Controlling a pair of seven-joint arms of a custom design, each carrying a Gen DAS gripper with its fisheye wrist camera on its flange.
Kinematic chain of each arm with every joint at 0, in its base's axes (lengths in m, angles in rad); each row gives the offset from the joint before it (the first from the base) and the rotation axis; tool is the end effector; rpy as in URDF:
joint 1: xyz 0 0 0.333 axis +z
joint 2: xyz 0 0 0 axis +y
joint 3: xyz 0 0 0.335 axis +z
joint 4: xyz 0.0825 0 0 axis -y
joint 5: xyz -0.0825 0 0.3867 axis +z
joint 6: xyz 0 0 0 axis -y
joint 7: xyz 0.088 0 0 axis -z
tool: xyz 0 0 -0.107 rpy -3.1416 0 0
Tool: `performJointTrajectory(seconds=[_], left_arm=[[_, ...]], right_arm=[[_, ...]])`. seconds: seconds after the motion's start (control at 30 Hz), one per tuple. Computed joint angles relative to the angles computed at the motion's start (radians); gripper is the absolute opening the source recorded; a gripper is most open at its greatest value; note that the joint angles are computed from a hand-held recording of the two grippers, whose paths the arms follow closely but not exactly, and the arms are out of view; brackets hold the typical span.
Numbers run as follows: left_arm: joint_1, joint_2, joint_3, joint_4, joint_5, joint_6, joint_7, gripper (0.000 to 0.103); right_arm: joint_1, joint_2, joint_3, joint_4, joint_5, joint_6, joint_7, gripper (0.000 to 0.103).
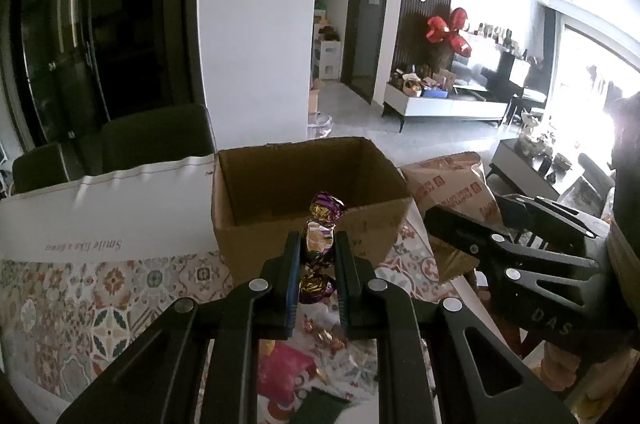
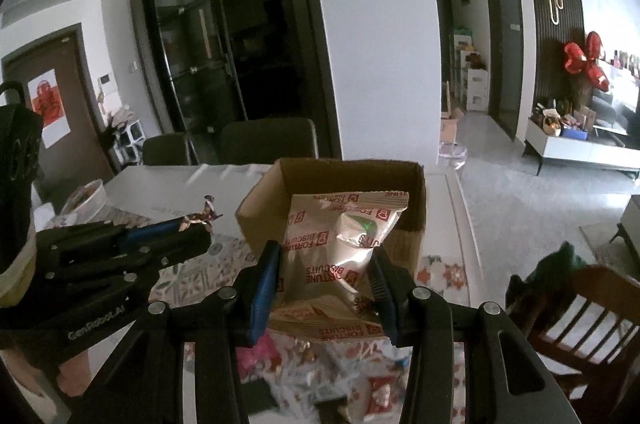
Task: Organize snacks
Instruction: 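Carry both held snacks over the cardboard box and open both tools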
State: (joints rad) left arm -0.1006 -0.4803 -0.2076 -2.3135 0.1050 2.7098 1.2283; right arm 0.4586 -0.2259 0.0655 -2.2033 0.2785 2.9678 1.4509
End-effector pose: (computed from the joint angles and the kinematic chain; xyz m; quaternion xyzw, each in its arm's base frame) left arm 0.4268 -0.1597 0.6408 -0.6196 0.6593 -0.3344 0.2638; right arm 0.4666 0.2518 0.6133 -0.7326 0.4847 -0.1934 0.4370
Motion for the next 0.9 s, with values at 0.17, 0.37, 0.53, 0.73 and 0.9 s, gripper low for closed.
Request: performJointTrajectory(seconds=[0.17, 0.37, 0.53, 0.73, 0.9], left_arm=[[0.006, 0.1, 0.02, 0.087, -0.008, -0.021, 0.027, 0.017], [0.008, 0.22, 0.042, 0.19, -0.03, -0.053, 0.063, 0.017], [0.011, 0.317, 0.056, 0.289, -0.063, -0.104, 0.096, 0.017], [0.019, 0.408, 0.058, 0.389, -0.066, -0.157, 0.106, 0.023], [0.028, 0.412, 0.053, 0.386, 0.016, -0.142, 0.033, 0.053]], right_arm=[[-0.016, 0.096, -0.002, 0.114, 0.015, -0.056, -0.019, 0.045], [-0.06, 0.207, 0.021, 0.243, 0.015, -0.116, -0.036, 0.045], [-0.09, 0.298, 0.036, 0.367, -0.035, -0.172, -0.009, 0.045], [-0.111, 0.397, 0.045, 0.509, -0.082, -0.262, 0.018, 0.045], [-0.109, 0.434, 0.032, 0.561, -0.144, -0.313, 0.081, 0.054]])
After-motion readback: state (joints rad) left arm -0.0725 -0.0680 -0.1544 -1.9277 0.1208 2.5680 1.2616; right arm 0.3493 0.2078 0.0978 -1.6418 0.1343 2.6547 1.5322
